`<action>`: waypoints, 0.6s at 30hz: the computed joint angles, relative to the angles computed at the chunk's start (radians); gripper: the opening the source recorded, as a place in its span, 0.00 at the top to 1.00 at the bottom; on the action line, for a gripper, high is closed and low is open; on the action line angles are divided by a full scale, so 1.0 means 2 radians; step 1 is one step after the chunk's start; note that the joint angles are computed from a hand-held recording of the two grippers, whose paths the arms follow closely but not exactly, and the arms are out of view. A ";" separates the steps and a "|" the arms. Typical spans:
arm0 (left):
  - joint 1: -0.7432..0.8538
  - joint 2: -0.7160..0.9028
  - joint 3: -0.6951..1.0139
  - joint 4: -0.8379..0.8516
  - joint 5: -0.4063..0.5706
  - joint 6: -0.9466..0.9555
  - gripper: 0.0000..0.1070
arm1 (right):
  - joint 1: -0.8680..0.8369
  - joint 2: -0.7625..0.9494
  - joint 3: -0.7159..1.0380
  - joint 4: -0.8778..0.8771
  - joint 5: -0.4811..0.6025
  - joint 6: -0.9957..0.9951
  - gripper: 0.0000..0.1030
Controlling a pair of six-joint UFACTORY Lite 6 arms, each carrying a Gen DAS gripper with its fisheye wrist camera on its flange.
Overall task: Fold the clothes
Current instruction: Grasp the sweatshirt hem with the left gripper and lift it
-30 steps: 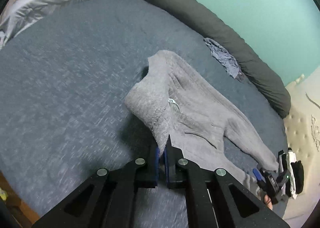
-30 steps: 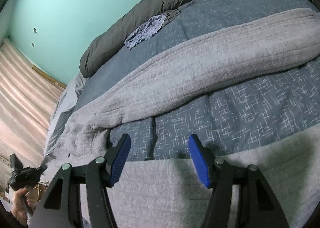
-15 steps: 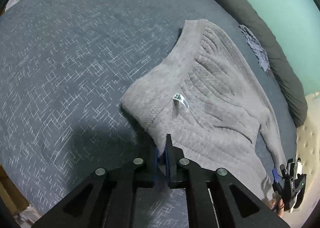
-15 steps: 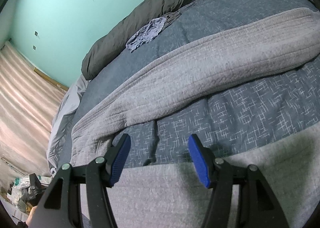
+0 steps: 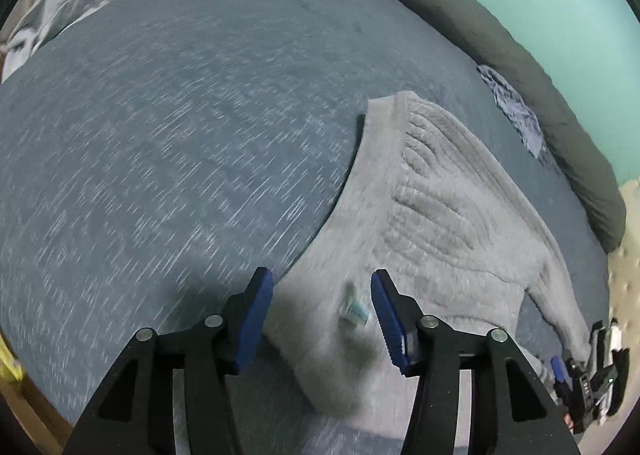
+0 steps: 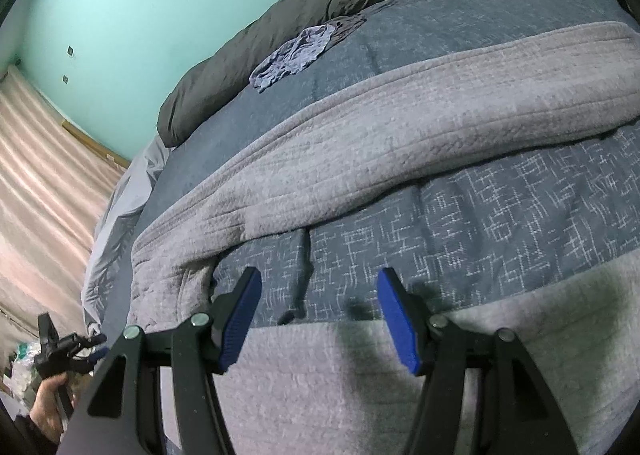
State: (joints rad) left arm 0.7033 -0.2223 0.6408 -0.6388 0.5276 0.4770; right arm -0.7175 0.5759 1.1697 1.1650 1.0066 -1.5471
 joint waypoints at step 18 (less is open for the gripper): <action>-0.059 0.168 0.119 -0.024 -0.030 0.067 0.49 | 0.006 0.017 0.010 -0.004 -0.011 0.006 0.41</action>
